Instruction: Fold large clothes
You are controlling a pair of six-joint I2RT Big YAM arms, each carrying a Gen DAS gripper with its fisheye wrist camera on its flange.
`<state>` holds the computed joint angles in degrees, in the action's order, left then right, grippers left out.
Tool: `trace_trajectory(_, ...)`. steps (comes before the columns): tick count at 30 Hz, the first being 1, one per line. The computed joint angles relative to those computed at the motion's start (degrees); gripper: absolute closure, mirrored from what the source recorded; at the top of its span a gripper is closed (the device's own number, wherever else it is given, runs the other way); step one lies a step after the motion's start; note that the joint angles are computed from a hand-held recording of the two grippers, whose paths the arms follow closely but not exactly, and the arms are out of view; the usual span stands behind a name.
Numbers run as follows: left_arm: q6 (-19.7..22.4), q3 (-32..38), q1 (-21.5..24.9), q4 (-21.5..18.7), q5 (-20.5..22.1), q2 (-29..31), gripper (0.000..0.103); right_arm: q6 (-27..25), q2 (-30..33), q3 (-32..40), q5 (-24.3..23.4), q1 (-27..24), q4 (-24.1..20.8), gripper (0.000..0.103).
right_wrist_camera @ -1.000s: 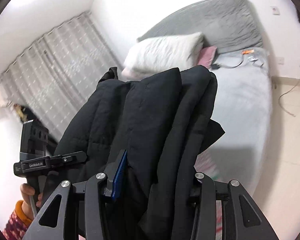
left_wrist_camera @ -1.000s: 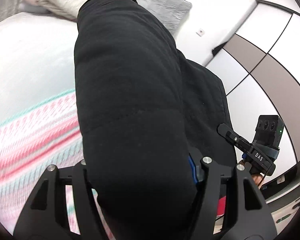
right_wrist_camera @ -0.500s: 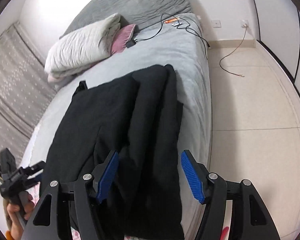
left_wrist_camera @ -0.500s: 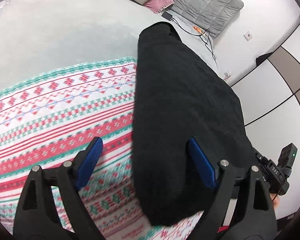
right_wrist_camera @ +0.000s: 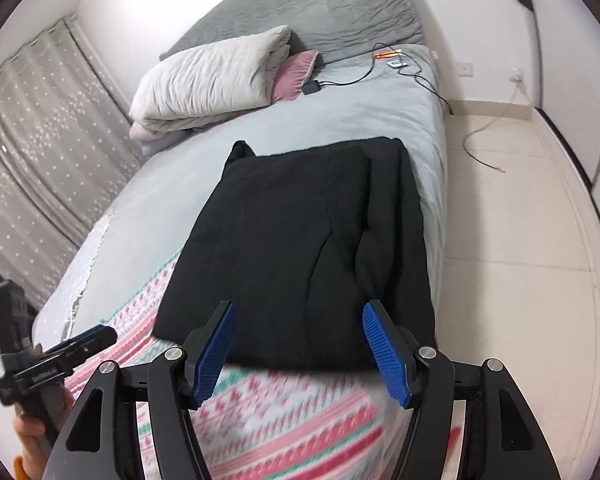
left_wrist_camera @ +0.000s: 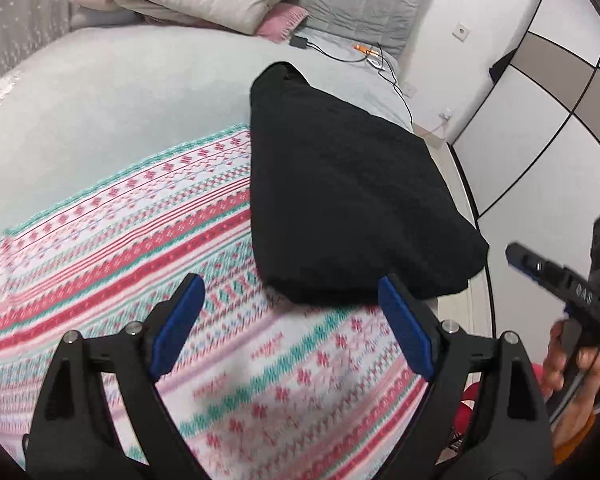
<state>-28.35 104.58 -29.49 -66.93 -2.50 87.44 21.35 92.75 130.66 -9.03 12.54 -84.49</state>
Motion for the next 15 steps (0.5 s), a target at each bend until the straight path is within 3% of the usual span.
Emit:
trace_trajectory(4,-3.64,-2.83,-2.43,-0.61,-3.05,-3.44,0.006,3.13,-4.39,-4.3,4.16,4.31,-1.26,0.032)
trace_trajectory(9,-5.5,-1.61,-5.26,-9.61,-7.47,-3.83,0.004,5.3,-6.25,-3.98,15.83,10.34,-5.45,0.023)
trace_trajectory(12,-7.8,-3.74,-6.74,-10.97,-9.49,-5.4,0.004,8.9,-7.93,-5.21,21.65,13.45,-8.12,0.015)
trace_trajectory(15,-9.36,-6.5,-8.22,-10.63,-10.94,-7.71,0.004,12.08,-9.89,-8.31,24.09,15.59,-10.43,0.014)
